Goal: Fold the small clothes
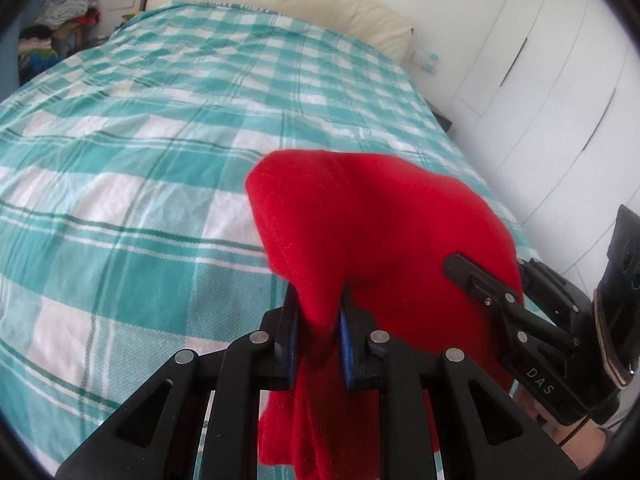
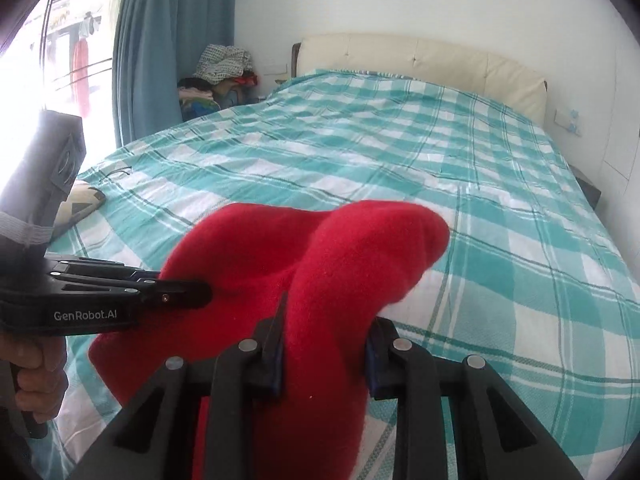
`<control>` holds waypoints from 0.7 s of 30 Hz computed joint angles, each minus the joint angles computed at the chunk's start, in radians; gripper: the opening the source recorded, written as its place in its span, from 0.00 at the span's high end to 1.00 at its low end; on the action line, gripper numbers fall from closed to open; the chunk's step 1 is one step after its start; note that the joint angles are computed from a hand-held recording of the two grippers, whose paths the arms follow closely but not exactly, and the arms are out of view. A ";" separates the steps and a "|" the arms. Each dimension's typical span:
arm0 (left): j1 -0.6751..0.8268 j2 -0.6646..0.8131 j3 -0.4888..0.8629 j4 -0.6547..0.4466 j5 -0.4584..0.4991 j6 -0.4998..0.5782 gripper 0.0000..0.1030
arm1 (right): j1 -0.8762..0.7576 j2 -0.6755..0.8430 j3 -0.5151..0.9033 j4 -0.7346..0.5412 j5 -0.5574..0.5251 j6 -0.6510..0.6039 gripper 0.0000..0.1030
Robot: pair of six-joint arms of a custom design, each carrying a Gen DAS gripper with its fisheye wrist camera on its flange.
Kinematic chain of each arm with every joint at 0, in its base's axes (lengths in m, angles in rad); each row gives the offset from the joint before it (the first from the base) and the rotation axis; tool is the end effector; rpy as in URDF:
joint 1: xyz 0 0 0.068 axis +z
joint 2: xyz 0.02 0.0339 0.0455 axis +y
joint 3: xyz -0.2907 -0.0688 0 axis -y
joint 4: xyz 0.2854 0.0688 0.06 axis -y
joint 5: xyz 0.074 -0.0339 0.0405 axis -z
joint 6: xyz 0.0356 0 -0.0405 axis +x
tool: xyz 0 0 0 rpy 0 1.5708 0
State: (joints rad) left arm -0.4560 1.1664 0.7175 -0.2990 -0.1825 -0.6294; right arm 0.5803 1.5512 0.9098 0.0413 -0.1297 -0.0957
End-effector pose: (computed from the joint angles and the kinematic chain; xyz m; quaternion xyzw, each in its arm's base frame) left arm 0.2441 -0.1125 0.2368 -0.1153 0.9061 -0.1342 0.3842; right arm 0.3061 0.2062 0.2197 -0.3212 0.8227 0.1673 0.4382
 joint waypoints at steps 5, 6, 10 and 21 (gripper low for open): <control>0.001 -0.040 0.038 -0.063 -0.018 0.039 0.82 | -0.005 -0.032 0.071 -0.035 -0.070 0.040 0.72; 0.006 -0.010 0.032 -0.060 0.000 0.037 0.81 | -0.009 -0.022 0.077 -0.048 -0.084 0.051 0.71; -0.034 0.085 -0.067 -0.080 -0.018 -0.039 0.69 | -0.057 0.082 0.074 -0.170 -0.153 0.088 0.56; -0.750 0.110 0.083 -0.884 -0.734 -0.795 0.00 | -0.193 -0.460 -0.292 -0.421 -0.066 -0.068 0.10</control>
